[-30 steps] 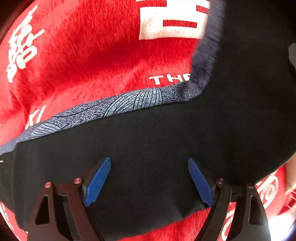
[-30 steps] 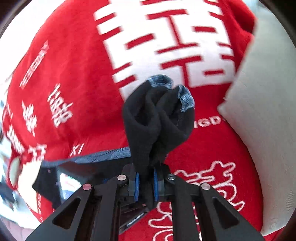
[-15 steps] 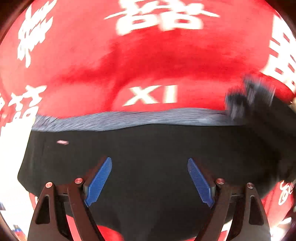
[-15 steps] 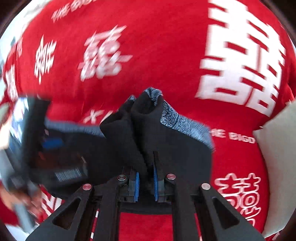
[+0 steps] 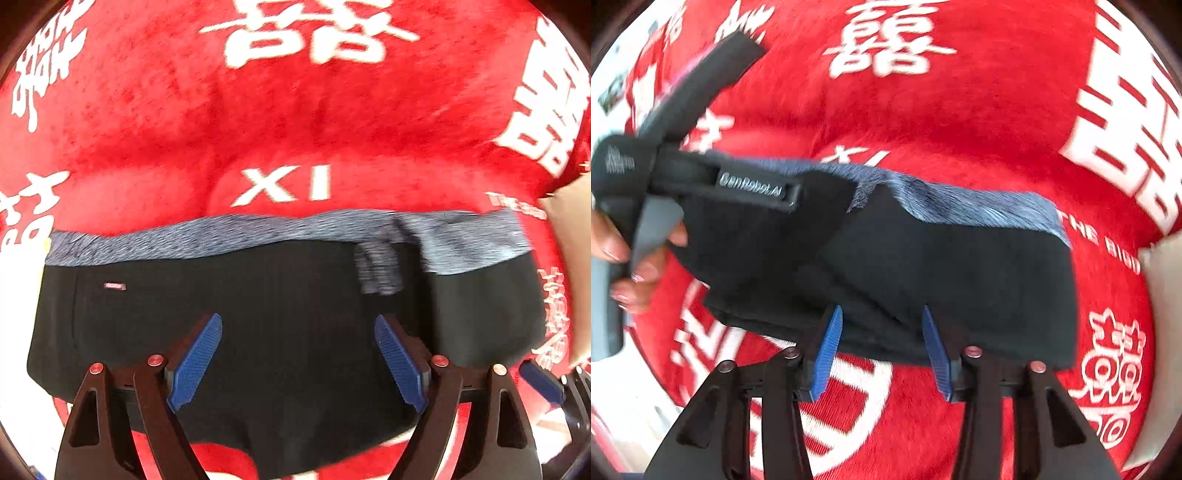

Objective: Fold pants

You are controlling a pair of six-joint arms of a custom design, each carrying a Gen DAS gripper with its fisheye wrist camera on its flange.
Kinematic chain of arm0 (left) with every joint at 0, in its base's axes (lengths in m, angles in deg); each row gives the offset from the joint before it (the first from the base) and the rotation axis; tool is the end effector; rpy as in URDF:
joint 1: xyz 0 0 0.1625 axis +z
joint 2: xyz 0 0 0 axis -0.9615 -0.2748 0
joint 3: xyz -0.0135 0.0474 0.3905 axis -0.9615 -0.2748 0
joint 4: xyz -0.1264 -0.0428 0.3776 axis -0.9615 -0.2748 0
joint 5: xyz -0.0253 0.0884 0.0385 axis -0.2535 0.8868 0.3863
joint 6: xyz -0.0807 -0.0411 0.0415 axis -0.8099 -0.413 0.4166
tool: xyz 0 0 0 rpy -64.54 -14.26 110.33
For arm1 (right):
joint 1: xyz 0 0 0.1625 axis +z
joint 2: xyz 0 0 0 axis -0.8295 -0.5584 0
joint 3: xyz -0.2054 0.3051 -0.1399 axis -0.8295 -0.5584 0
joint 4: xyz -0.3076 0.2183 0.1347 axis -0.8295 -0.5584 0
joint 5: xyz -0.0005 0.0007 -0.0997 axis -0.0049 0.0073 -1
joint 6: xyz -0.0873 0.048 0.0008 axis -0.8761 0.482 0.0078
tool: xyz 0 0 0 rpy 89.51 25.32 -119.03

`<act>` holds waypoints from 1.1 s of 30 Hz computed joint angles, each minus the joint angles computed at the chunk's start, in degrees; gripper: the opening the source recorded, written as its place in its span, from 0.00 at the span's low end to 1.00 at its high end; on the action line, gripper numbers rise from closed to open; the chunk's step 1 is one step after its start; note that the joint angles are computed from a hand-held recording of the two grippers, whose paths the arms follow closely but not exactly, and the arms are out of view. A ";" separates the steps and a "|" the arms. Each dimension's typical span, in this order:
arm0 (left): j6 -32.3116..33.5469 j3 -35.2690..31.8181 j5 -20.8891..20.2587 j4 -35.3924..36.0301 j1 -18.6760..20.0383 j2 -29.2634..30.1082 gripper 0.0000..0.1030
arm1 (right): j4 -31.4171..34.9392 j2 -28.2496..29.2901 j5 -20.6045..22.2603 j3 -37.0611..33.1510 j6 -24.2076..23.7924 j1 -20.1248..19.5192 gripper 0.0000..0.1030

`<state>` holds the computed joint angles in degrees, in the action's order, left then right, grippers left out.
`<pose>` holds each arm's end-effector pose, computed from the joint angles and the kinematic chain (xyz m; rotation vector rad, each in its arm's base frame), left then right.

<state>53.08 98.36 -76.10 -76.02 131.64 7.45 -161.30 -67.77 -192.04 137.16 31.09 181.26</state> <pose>-0.1297 -0.5742 0.3594 0.1610 2.4426 -0.3230 0.4158 -0.4676 0.0943 0.6098 -2.4145 0.3619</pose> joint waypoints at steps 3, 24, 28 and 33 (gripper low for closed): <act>2.21 -0.92 -3.97 -0.79 -0.92 0.41 0.84 | 2.71 -3.85 -0.40 1.62 5.83 -1.03 0.51; -2.70 4.51 -12.69 -0.28 -1.69 1.04 0.17 | -0.15 -13.57 10.33 5.36 14.13 -10.62 0.49; -2.69 5.99 -11.66 -1.64 -2.36 0.51 0.17 | -0.99 -10.72 17.39 -0.43 10.34 -16.75 0.58; -3.06 5.86 -11.17 -1.82 -2.11 0.65 0.17 | 4.63 -5.68 28.13 -8.15 8.45 -23.89 0.58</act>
